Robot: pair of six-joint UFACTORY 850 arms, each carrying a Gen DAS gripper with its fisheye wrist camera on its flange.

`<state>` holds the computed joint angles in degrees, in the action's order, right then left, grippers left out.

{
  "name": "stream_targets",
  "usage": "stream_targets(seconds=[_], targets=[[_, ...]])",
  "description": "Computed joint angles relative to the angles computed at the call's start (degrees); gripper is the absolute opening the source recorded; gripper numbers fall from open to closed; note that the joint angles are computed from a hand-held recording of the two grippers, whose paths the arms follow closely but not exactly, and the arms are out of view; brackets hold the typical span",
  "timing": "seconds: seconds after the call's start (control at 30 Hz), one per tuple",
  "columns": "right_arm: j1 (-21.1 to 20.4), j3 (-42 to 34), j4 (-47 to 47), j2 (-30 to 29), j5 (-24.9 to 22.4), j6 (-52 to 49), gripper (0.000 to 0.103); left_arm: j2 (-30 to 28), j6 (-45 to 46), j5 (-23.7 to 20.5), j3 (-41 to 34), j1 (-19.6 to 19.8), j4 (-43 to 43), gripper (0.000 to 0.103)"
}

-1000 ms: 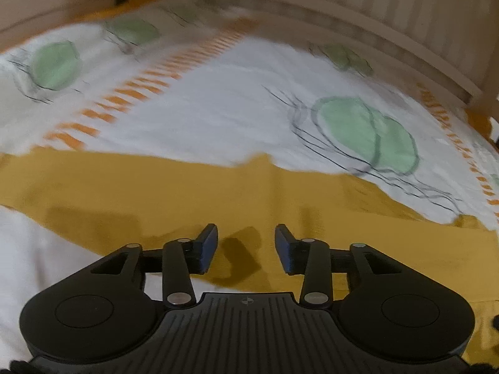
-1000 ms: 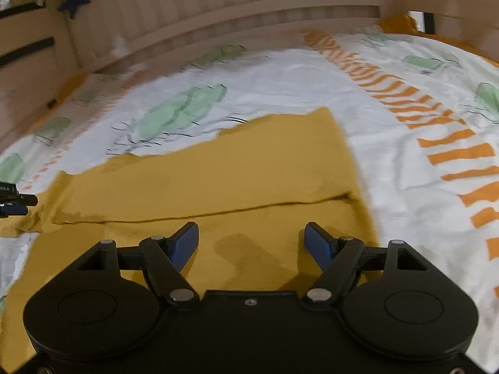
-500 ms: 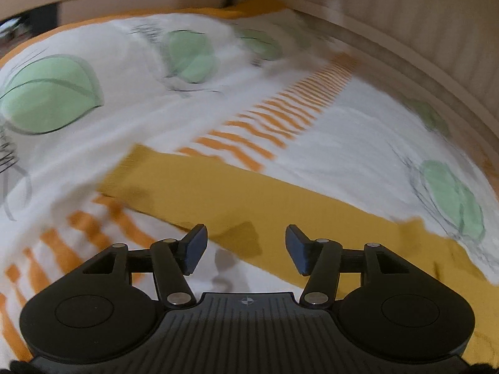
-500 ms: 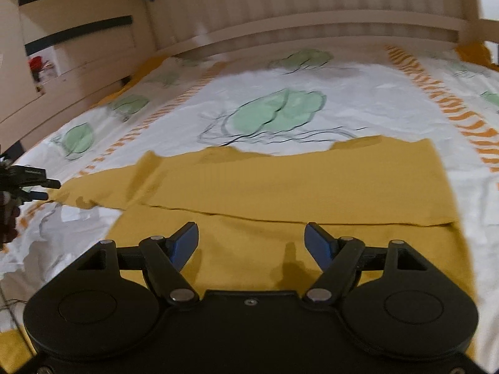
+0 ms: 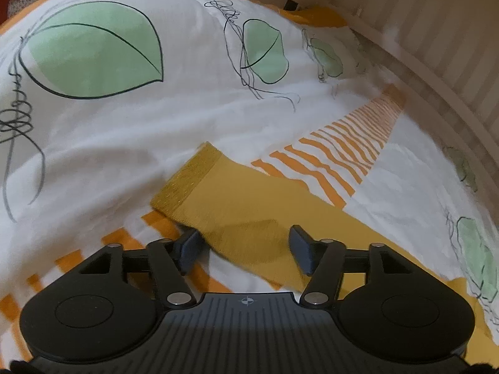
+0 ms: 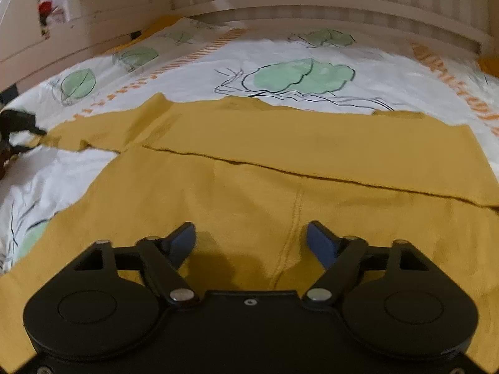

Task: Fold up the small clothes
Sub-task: 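Lift the cuff with the left tool and fold the sleeve across the back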

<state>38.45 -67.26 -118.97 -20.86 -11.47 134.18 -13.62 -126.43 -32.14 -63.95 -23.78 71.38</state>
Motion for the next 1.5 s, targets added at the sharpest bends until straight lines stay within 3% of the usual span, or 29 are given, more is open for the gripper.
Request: stream_targets(seconds=[0.07, 0.2, 0.37, 0.43, 0.5, 0.57, 0.6, 0.7, 0.93, 1.17, 1.33, 1.5], targets=[[0.29, 0.30, -2.04, -0.17, -0.85, 1.34, 0.088, -0.34, -1.55, -0.07, 0.08, 0.05, 1.97, 0.062], [-0.31, 0.64, -9.09, -0.24, -0.10, 8.79, 0.091, -0.28, -8.20, 1.72, 1.14, 0.43, 8.33, 0.077], [-0.57, 0.20, -9.80, -0.67, 0.27, 9.47, 0.093, 0.32, -13.15, 3.12, 1.82, 1.21, 10.42, 0.076], [-0.52, -0.15, -8.12, -0.95, 0.28, 7.46, 0.094, 0.29, -11.75, 3.02, 1.40, 1.48, 8.55, 0.062], [-0.50, -0.33, -8.07, -1.15, 0.33, 7.39, 0.095, -0.48, -5.35, 0.80, -0.16, 1.42, 2.61, 0.025], [-0.55, -0.41, -9.07, -1.28, 0.36, 8.54, 0.096, -0.83, -2.87, -1.01, -0.84, 1.23, 0.52, 0.005], [-0.49, -0.48, -8.35, -1.36, 0.24, 7.79, 0.096, -0.65, -4.15, -1.98, -0.73, 0.92, 1.57, 0.003], [-0.27, -0.83, -5.40, -1.62, 0.00, 4.57, 0.096, 0.18, -9.71, -5.24, -0.57, -0.90, 6.79, 0.003], [-0.21, -0.91, -6.07, -1.71, 0.03, 5.41, 0.096, -0.34, -2.49, -7.06, -8.17, -6.40, 12.99, 0.003], [-0.34, -0.42, -9.92, -1.40, 0.00, 9.61, 0.096, -6.71, 4.98, -1.29, -22.44, -12.63, 17.31, 0.003], [-0.63, -0.21, -13.74, -1.26, 0.18, 13.75, 0.096, -16.09, 11.89, 5.82, -35.49, -16.44, 13.31, 0.003], [-0.98, -0.06, -18.43, -1.14, 0.35, 18.84, 0.096, -27.97, 28.79, 11.27, -50.22, -19.19, -3.63, 0.003]])
